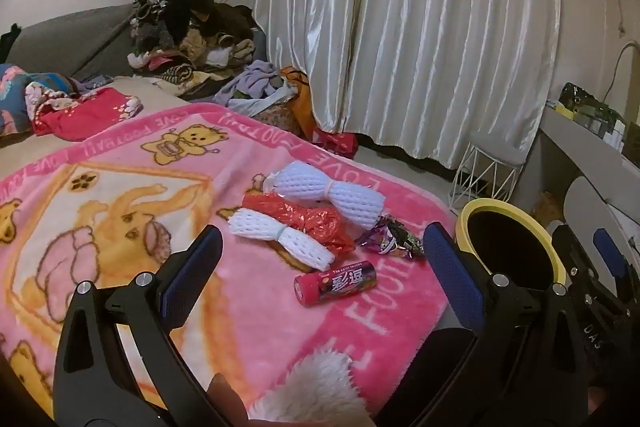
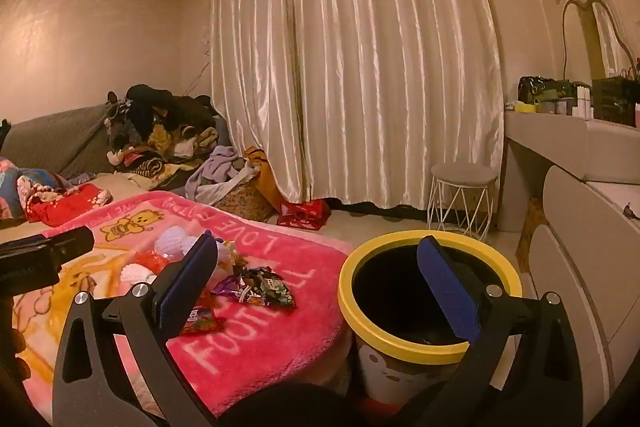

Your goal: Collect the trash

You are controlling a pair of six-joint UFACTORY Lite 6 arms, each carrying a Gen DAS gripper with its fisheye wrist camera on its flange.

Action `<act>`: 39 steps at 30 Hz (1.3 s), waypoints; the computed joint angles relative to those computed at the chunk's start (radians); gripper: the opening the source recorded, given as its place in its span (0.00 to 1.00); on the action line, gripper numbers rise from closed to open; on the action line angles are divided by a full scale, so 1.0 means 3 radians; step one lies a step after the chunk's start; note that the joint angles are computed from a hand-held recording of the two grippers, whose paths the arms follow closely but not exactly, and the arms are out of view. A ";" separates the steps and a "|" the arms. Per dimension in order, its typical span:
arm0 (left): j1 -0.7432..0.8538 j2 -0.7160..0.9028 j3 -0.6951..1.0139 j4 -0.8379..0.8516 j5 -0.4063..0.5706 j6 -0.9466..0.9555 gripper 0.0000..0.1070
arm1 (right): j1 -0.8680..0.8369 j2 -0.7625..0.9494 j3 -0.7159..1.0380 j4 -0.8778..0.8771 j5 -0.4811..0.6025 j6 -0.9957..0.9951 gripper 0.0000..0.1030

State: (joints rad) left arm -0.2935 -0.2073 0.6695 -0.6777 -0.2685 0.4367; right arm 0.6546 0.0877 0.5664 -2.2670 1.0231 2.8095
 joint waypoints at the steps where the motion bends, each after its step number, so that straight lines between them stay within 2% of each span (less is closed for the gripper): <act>1: -0.0004 -0.0003 -0.0002 -0.0042 -0.0001 0.0040 0.86 | 0.0001 0.0002 0.0005 0.0012 -0.0009 -0.0010 0.94; 3: 0.0009 -0.0010 -0.0001 0.0000 0.0033 0.0000 0.86 | 0.0004 0.0003 0.0011 0.0031 -0.0019 -0.0020 0.94; 7: -0.0038 -0.0063 -0.0029 -0.0260 0.0026 0.0253 0.86 | 0.0022 0.0001 0.0013 0.0026 -0.0005 -0.0010 0.94; 10: -0.0007 -0.0096 -0.0033 -0.0163 0.0086 0.0144 0.86 | 0.0044 0.0037 0.0045 0.0040 0.0013 -0.0008 0.94; 15: -0.0086 -0.0081 -0.0004 -0.0419 0.0069 0.0360 0.86 | 0.0039 0.0008 0.0030 0.0032 0.0003 -0.0008 0.94; 21: -0.0047 -0.0075 -0.0003 -0.0270 0.0087 0.0228 0.86 | 0.0042 0.0002 0.0031 0.0039 0.0003 -0.0012 0.94; 39: -0.0086 -0.0028 0.0031 -0.0291 0.0055 0.0229 0.86 | 0.0046 -0.0056 -0.0005 0.0046 0.0001 -0.0021 0.94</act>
State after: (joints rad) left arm -0.3193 -0.2157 0.6787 -0.7651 -0.2520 0.5053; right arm 0.6684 0.0711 0.5649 -2.2532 1.0234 2.8030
